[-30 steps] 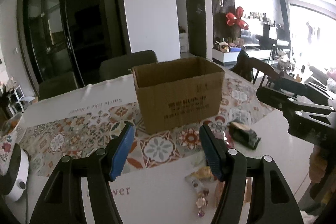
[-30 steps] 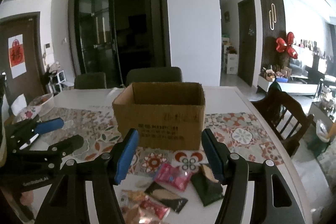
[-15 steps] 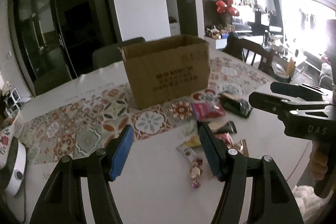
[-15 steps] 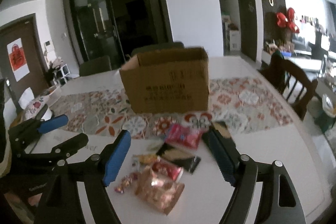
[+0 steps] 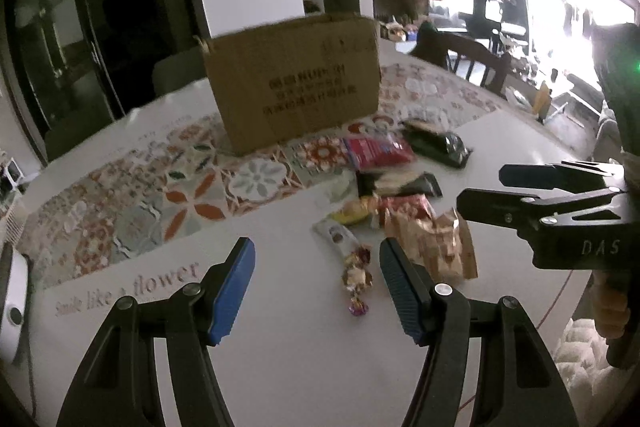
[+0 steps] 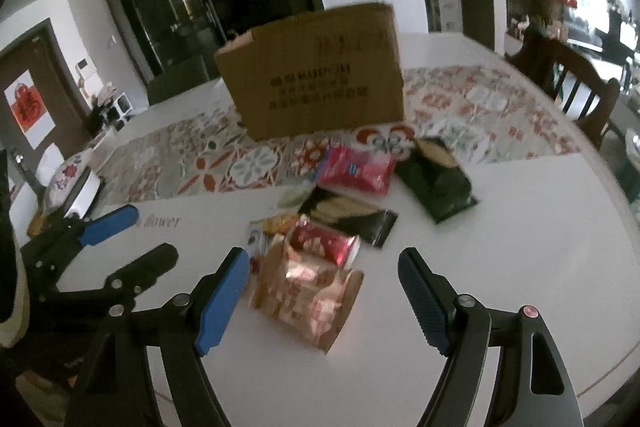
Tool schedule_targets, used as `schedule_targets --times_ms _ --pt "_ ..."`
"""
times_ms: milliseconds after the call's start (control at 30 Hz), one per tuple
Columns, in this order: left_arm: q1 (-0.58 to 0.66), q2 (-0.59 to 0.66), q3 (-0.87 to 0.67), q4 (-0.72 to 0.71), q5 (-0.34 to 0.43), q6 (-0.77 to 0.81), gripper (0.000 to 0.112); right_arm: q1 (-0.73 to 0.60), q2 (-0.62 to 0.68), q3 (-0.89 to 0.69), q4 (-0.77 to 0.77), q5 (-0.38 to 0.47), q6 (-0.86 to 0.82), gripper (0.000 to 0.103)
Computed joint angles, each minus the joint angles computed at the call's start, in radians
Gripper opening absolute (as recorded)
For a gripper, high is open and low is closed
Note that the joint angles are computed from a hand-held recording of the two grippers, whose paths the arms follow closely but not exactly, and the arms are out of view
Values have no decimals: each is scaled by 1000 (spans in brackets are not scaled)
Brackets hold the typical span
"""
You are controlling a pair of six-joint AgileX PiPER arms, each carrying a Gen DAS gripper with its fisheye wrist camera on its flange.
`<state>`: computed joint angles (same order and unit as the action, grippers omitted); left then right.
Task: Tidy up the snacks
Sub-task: 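Move both grippers back toward the snack pile, then grasp the purple wrapped candy with the left gripper while the right grasps the pastry bag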
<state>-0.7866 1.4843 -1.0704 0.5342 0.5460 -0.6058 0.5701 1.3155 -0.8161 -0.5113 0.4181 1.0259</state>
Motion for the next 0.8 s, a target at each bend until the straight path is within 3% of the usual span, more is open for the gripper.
schedule_targets --times_ms 433,800 --pt "48 89 -5 -224 -46 192 56 -125 109 16 599 -91 -564 77" --pt "105 144 -22 -451 -80 385 39 -138 172 -1 742 -124 -715 77"
